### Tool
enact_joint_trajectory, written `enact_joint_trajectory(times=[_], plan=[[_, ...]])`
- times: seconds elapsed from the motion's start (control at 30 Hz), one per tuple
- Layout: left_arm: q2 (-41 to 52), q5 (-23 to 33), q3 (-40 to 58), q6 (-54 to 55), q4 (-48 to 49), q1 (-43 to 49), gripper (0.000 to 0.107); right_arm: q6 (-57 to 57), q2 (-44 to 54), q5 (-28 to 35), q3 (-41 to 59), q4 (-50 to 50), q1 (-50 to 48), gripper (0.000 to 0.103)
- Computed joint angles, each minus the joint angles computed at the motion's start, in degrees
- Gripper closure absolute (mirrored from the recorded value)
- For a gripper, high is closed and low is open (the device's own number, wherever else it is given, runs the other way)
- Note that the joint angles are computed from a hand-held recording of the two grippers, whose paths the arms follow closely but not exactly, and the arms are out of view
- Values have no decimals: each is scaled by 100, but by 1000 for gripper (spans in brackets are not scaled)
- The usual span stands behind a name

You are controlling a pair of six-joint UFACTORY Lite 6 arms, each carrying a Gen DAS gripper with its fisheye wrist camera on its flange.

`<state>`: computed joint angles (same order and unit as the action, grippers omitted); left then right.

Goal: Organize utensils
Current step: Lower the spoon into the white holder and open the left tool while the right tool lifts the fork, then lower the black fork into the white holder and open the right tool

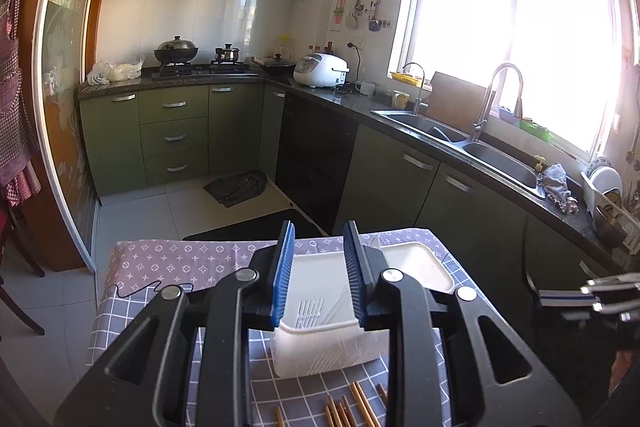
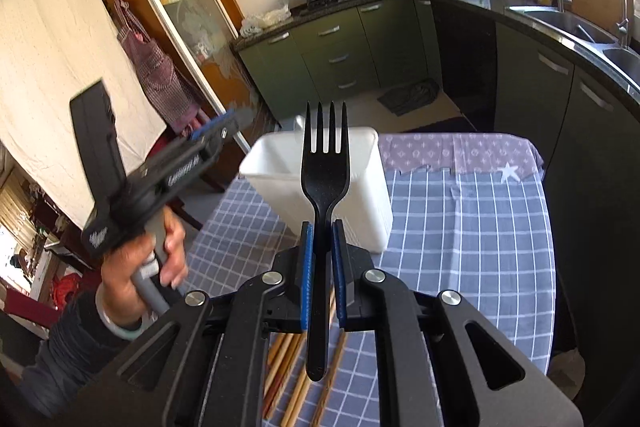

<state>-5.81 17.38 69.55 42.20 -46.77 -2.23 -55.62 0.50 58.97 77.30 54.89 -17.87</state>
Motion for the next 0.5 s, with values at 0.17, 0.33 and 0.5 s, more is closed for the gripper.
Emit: enact_joint_trajectory(times=[0.17,0.33,0.5], plan=[[-1081,1001,-765,561,-433,790,74,433,674,-1097,1201,520,667,93],[-2020,2242,-1446,1154,-692,1777,74,1102,1415,-2949,2210,-47,1569,93],[-2357,3053,-1748,1361,-570,2365,74,1384,2359,-3726,2797,-703,2043,93]])
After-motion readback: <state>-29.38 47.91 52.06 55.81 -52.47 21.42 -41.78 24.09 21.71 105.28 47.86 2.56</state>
